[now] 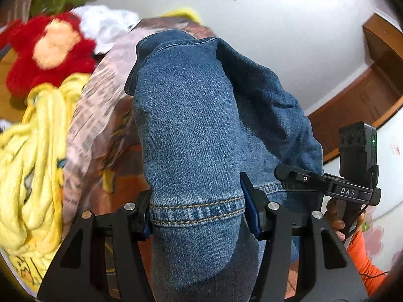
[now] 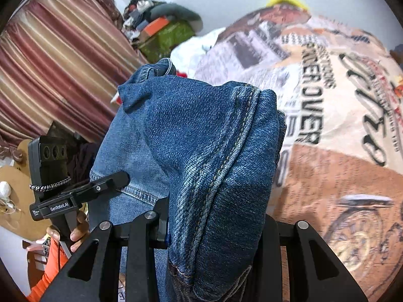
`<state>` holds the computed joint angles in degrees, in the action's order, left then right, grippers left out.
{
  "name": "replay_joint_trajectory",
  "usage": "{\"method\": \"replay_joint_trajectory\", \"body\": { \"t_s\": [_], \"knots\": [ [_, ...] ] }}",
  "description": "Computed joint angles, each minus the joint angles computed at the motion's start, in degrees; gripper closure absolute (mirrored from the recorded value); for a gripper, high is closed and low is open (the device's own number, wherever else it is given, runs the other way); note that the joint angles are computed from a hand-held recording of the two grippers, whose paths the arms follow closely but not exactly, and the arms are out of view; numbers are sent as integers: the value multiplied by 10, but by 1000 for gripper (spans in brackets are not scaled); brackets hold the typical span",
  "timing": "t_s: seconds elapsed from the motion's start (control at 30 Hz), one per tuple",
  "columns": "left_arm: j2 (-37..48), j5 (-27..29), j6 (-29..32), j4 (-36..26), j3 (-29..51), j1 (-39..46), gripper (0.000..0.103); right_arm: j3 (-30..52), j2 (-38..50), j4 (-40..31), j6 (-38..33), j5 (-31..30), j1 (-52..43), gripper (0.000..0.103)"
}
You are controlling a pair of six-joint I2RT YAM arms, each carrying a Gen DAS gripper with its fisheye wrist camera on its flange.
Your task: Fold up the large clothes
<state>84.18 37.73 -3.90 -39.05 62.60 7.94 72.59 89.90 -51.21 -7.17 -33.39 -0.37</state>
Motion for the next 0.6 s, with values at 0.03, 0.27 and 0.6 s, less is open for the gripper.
{"method": "replay_joint_trajectory", "body": {
  "t_s": [0.03,0.27,0.6],
  "knots": [
    [14,-1,3,7,-6,6,47,-5,11,10,6,2,6,70],
    [98,-33,18,55,-36,5,46,-13,122,67,33,19,34,70],
    [121,-44,29,140,-95,8,32,-16,187,91,-19,-7,4,54]
  ]
}}
